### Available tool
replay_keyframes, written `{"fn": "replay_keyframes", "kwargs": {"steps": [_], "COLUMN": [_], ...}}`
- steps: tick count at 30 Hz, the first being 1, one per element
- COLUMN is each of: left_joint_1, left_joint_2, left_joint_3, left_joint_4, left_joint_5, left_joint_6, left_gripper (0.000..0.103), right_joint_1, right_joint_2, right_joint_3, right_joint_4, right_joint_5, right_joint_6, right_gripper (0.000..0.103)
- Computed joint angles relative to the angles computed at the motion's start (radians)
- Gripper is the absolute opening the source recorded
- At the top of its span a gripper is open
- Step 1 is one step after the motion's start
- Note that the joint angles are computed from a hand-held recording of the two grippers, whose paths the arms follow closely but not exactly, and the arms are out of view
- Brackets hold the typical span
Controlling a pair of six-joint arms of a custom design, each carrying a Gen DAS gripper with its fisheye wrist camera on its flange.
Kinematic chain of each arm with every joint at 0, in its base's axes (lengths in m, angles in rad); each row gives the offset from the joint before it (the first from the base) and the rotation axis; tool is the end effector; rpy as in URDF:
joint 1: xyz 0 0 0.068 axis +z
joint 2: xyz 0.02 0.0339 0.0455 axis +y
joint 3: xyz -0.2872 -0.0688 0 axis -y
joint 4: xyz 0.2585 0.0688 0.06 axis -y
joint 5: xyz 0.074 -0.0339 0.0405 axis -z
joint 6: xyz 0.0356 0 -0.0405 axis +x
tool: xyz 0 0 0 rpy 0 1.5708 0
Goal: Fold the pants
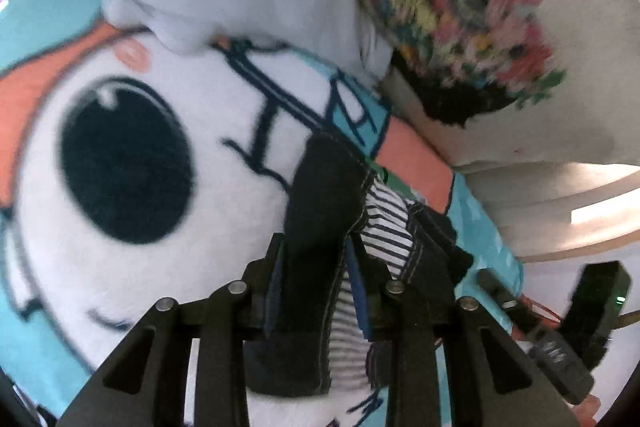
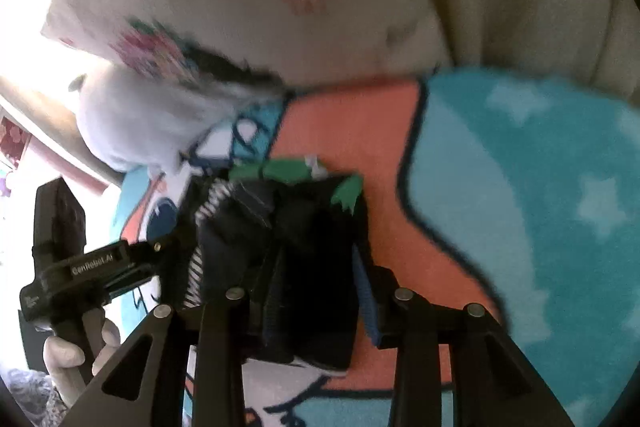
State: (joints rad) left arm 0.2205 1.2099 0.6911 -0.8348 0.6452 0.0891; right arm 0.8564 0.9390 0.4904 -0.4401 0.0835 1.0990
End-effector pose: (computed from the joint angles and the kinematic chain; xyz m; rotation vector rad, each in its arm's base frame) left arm 0.1949 0.0217 0.2061 -0.0793 2.7091 -0.8490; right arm 0.1191 0.1328 0.2022 0.3535 2.5812 0.7058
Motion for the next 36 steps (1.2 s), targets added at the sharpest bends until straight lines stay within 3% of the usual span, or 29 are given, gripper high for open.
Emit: {"fn": "replay_keyframes", "kwargs": {"steps": [2,4,6,12,14,17,19,21,23,30,36], "left_joint_1": [0.132,0.227,0.321,0.633,0.749,0.830,0.868,0.903,0.947,1.046,1.031], "left_joint_2": [-0.028,-0.085,-0.117,-0.147,-0.125,-0.128,-0.115,-0.073,-0.021,0.153,0.205], "left_joint_3": [0.026,0.025,0.034,0.051,0.080,0.090,0.106,0.141,0.185,0.307,0.316], "left_joint_4": [-0.110,-0.194,-0.265,-0.472,-0.546,-0.565,-0.556,-0.565,-0.578,-0.543,-0.495], "left_joint_5": [0.036,0.034,0.023,0.012,-0.003,-0.011,-0.010,-0.006,0.002,0.000,-0.028], "left_joint_6": [0.129,0.219,0.331,0.721,0.868,0.981,1.028,1.075,1.125,1.227,1.252], "left_gripper": [0.029,0.030,0.030,0.032,0.034,0.036,0.036,0.036,0.036,0.039,0.039], "right_joint_1": [0.079,0.131,0.149,0.115,0.128,0.172,0.241,0.312,0.359,0.358,0.436], "right_joint_2": [-0.053,-0.028,0.035,0.339,0.375,0.372,0.372,0.407,0.457,0.762,0.725], "right_joint_3": [0.066,0.135,0.169,0.186,0.184,0.276,0.357,0.441,0.485,0.637,0.659], "right_joint_4": [-0.102,-0.138,-0.108,0.001,0.010,-0.117,-0.199,-0.267,-0.271,-0.249,-0.285], "right_joint_5": [0.127,0.174,0.150,0.053,0.084,0.165,0.257,0.324,0.324,0.163,0.305], "right_joint_6": [0.013,-0.006,-0.040,0.006,0.032,0.087,0.094,0.118,0.151,0.186,0.367], "right_gripper": [0.037,0.035,0.029,0.029,0.030,0.030,0.035,0.047,0.047,0.047,0.047]}}
